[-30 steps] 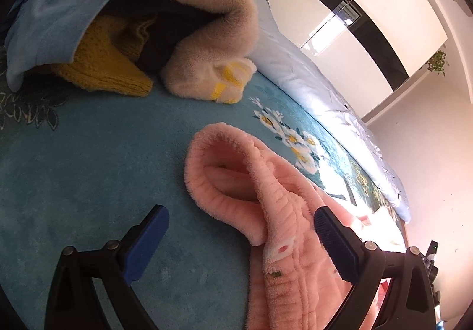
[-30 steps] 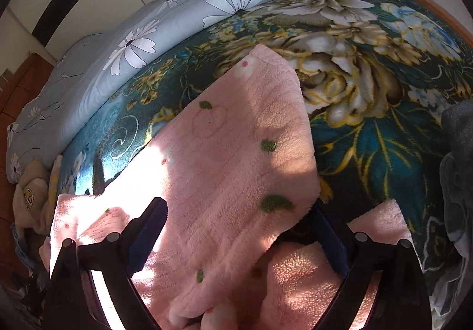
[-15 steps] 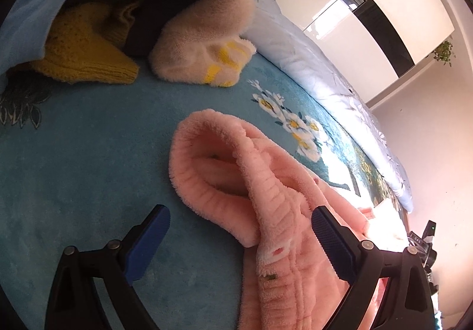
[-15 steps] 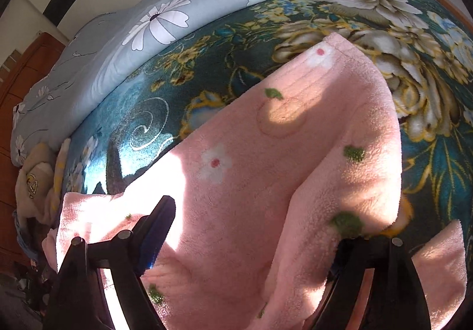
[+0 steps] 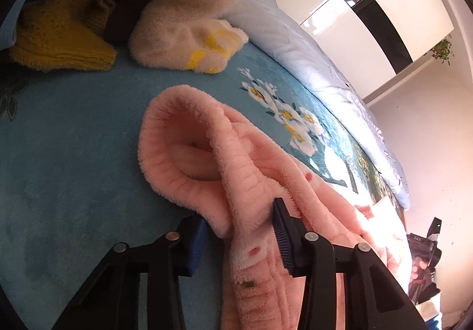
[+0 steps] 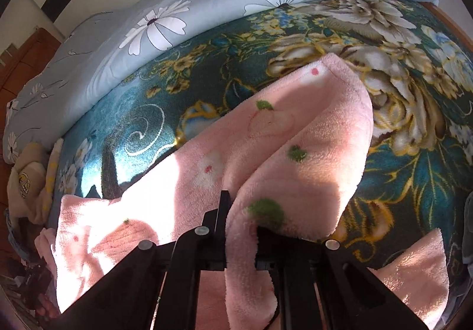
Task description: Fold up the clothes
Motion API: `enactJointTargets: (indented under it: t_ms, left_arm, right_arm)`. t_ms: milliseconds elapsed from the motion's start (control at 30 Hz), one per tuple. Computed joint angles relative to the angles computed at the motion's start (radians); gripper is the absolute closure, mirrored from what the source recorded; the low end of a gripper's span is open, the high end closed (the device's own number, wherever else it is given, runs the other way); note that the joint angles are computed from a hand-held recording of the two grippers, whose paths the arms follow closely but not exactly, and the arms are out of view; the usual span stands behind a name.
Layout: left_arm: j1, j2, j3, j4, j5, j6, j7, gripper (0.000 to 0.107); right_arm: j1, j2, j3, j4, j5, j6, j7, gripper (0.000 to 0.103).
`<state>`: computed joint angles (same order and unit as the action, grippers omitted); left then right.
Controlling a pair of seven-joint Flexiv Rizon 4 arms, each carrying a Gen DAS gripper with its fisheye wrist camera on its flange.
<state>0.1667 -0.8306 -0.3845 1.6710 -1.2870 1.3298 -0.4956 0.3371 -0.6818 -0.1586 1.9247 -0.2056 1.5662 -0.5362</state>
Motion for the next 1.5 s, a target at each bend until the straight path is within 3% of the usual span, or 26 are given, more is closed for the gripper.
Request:
enactJointTargets:
  t_ms: [167, 367, 467, 567, 733, 833, 933, 1033, 1200, 1267, 1367, 1500]
  left_arm:
    - [-0.037, -0.012, 0.031, -0.043, 0.103, 0.035, -0.052, 0.083]
    - [-0.030, -0.046, 0.010, -0.135, 0.239, 0.055, -0.131, 0.084]
    - [-0.052, -0.076, 0.039, -0.204, 0.324, 0.060, -0.191, 0.084]
    - [-0.094, -0.128, 0.126, -0.301, 0.430, -0.001, -0.304, 0.084]
    - [-0.131, -0.236, 0.235, -0.455, 0.568, -0.110, -0.470, 0.084]
    - [-0.122, -0.260, 0.234, -0.485, 0.618, -0.132, -0.503, 0.084]
    - [-0.108, -0.265, 0.220, -0.498, 0.663, -0.150, -0.521, 0.083]
    - [-0.073, -0.245, 0.164, -0.456, 0.694, -0.126, -0.491, 0.081]
    - [-0.011, -0.196, 0.088, -0.360, 0.708, -0.106, -0.453, 0.075]
    - [0.016, -0.174, 0.062, -0.317, 0.691, -0.115, -0.446, 0.073]
    - [0.058, -0.134, 0.020, -0.229, 0.660, -0.098, -0.404, 0.069]
    - [0.135, -0.063, -0.068, -0.064, 0.592, -0.032, -0.306, 0.063]
  right_arm:
    - [0.121, 0.057, -0.185, 0.030, -0.001, 0.087, 0.017, 0.093]
    - [0.315, 0.120, -0.499, 0.089, 0.064, 0.150, -0.011, 0.093]
    - [0.380, 0.113, -0.618, 0.106, 0.120, 0.167, -0.034, 0.093]
    - [0.350, 0.078, -0.618, 0.100, 0.176, 0.168, -0.047, 0.093]
    - [0.132, 0.003, -0.389, 0.048, 0.180, 0.111, -0.048, 0.093]
    - [0.027, -0.047, -0.276, 0.024, 0.175, 0.103, -0.029, 0.093]
    - [-0.009, -0.077, -0.237, 0.026, 0.179, 0.126, -0.017, 0.093]
    - [-0.014, -0.079, -0.224, 0.032, 0.178, 0.129, -0.019, 0.093]
    - [0.056, -0.055, -0.286, 0.062, 0.168, 0.116, -0.020, 0.089]
    - [0.080, -0.036, -0.304, 0.078, 0.165, 0.109, -0.019, 0.082]
    - [0.148, 0.003, -0.359, 0.122, 0.159, 0.117, -0.023, 0.058]
    - [0.299, 0.060, -0.476, 0.195, 0.158, 0.127, -0.045, 0.058]
